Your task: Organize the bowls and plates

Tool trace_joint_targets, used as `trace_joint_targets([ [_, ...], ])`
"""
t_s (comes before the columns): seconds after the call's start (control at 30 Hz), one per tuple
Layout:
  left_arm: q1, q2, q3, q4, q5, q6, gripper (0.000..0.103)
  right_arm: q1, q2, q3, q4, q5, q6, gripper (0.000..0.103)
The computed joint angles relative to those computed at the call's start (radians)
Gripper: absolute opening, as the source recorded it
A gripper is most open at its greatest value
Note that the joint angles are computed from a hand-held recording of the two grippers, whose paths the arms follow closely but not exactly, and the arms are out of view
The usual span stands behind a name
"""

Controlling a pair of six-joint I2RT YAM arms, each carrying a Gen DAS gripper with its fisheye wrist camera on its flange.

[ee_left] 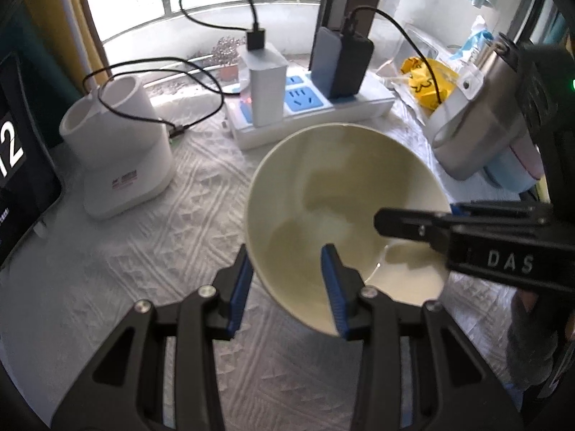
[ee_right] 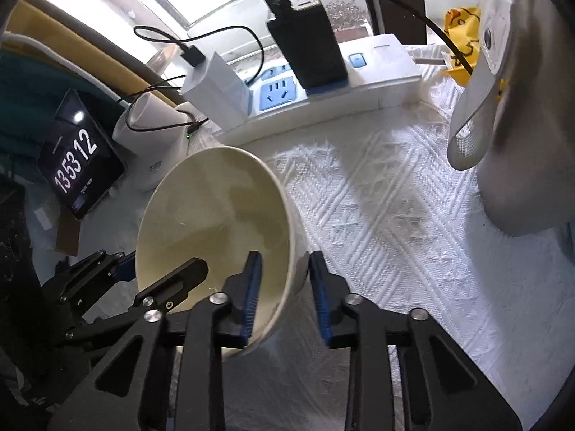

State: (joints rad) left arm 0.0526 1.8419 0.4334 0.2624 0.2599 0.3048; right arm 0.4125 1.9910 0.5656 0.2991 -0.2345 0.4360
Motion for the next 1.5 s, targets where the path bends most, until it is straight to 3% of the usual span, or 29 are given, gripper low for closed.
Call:
trace_joint_targets([
  [0.37, 0.028, -0.007, 0.000, -0.007, 0.040, 0.010, 0.034, 0.017, 0.006, -0.003, 0.021, 0.039, -0.020, 0.022],
  [0.53, 0.027, -0.071, -0.039, 0.005, 0.036, 0.014, 0.033, 0.033, -0.002, -0.008, 0.027, 0.075, -0.015, 0.016],
  [0.97, 0.069, -0.284, -0.117, -0.051, 0.073, 0.025, 0.033, 0.097, -0.205, -0.096, -0.005, 0.152, 0.010, 0.013],
  [1.2, 0.089, -0.474, -0.159, -0.154, 0.090, 0.038, 0.033, 0.135, -0.355, -0.145, -0.067, 0.186, 0.044, 0.013],
  [1.5, 0.156, -0.745, -0.187, -0.370, 0.141, 0.085, 0.033, 0.227, -0.558, -0.189, -0.190, 0.258, 0.111, 0.013],
])
